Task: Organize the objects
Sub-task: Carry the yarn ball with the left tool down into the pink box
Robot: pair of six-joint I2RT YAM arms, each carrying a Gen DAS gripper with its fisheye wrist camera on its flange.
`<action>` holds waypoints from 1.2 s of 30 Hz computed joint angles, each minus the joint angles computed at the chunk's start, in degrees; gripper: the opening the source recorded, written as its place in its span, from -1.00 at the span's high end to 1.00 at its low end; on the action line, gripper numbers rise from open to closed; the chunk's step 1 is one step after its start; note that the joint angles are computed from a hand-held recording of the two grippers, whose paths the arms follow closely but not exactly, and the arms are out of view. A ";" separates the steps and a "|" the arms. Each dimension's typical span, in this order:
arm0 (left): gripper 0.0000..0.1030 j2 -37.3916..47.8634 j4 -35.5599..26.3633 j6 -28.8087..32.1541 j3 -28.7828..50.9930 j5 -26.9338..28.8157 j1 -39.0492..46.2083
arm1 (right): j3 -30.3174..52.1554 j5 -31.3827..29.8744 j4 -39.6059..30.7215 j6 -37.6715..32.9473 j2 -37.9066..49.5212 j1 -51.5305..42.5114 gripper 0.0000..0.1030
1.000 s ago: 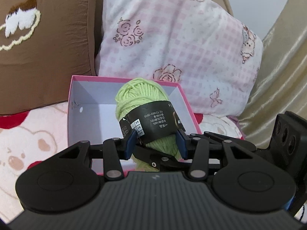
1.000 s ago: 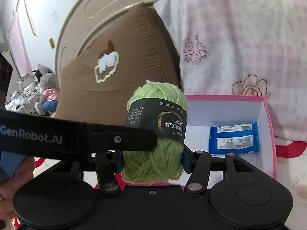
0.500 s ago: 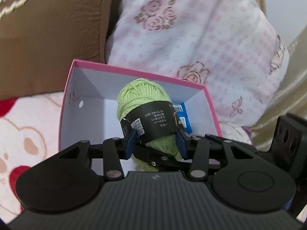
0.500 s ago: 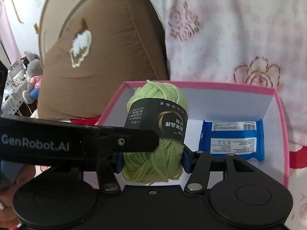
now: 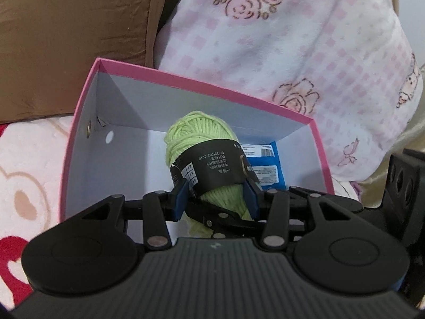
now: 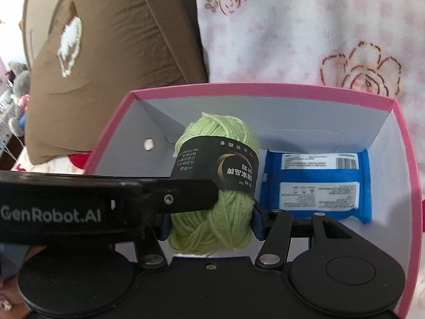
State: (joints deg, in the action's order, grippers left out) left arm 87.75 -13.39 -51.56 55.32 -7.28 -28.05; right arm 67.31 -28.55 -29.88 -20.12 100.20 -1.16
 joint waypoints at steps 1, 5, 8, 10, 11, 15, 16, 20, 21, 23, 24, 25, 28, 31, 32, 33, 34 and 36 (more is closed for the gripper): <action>0.17 0.55 0.33 -0.26 -0.02 0.52 0.40 | 0.72 0.50 -0.27 -0.11 0.72 0.17 -0.17; 0.25 2.43 2.17 -1.16 -0.70 2.73 1.79 | 3.95 2.54 -2.71 -0.84 4.12 1.02 -0.18; 0.25 2.43 1.65 -1.12 -0.58 3.13 1.58 | 4.40 2.66 -3.39 -1.14 5.01 0.93 -0.21; 0.26 2.63 1.17 -0.46 -0.22 2.19 1.12 | 4.01 2.45 -3.22 -1.90 4.75 0.91 -0.22; 0.26 2.78 1.27 -0.23 -0.11 1.87 1.14 | 3.99 2.82 -3.04 -2.08 4.68 1.06 -0.22; 0.26 3.70 2.49 -1.46 -0.42 4.21 2.75 | 5.00 4.24 -3.08 0.12 5.81 1.94 -0.25; 0.26 3.41 2.67 -1.62 -0.85 4.23 2.90 | 5.40 4.36 -3.51 0.66 6.14 1.85 -0.28; 0.28 3.30 0.34 -0.58 -0.29 0.54 1.89 | 8.20 2.10 -8.17 -0.50 6.90 0.47 -0.47; 0.28 3.54 0.22 -0.43 -0.27 0.38 1.95 | 8.49 1.45 -9.24 -1.15 6.64 -0.03 -0.53; 0.28 3.81 1.29 -0.39 -0.77 1.21 2.40 | 7.43 0.23 -9.79 -1.96 5.26 -1.07 -0.56; 0.28 3.97 1.50 -0.38 -0.76 1.25 2.47 | 6.54 -0.32 -9.97 -3.01 4.43 -1.44 -0.55; 0.28 4.18 1.47 -0.21 -0.55 1.04 2.39 | 4.54 -0.27 -8.51 -3.89 2.85 -1.54 -0.54; 0.28 4.44 0.30 0.48 0.44 1.01 2.19 | -0.99 1.68 -2.68 -5.49 -1.24 -0.66 -0.17; 0.28 3.62 -0.51 0.61 0.46 1.63 2.28 | -3.26 2.39 1.00 -4.32 -2.69 -0.25 0.11; 0.28 2.96 -0.48 0.58 0.04 2.16 2.48 | -2.52 2.23 0.85 -4.08 -2.42 -0.67 0.16; 0.28 2.29 -0.10 0.49 -0.52 2.46 2.65 | -2.68 2.21 1.40 -3.35 -2.37 -0.83 0.21; 0.26 1.60 0.42 0.73 -1.10 2.33 2.75 | -2.44 2.29 1.77 -2.58 -1.85 -0.94 0.22; 0.23 1.70 0.74 1.63 -1.22 0.15 2.66 | -2.60 1.96 2.03 -1.77 -1.62 -1.40 0.24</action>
State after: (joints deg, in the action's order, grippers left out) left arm 89.45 -12.65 -49.93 54.10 -7.13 -25.39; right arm 64.71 -26.59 -27.85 -21.89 98.58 -2.56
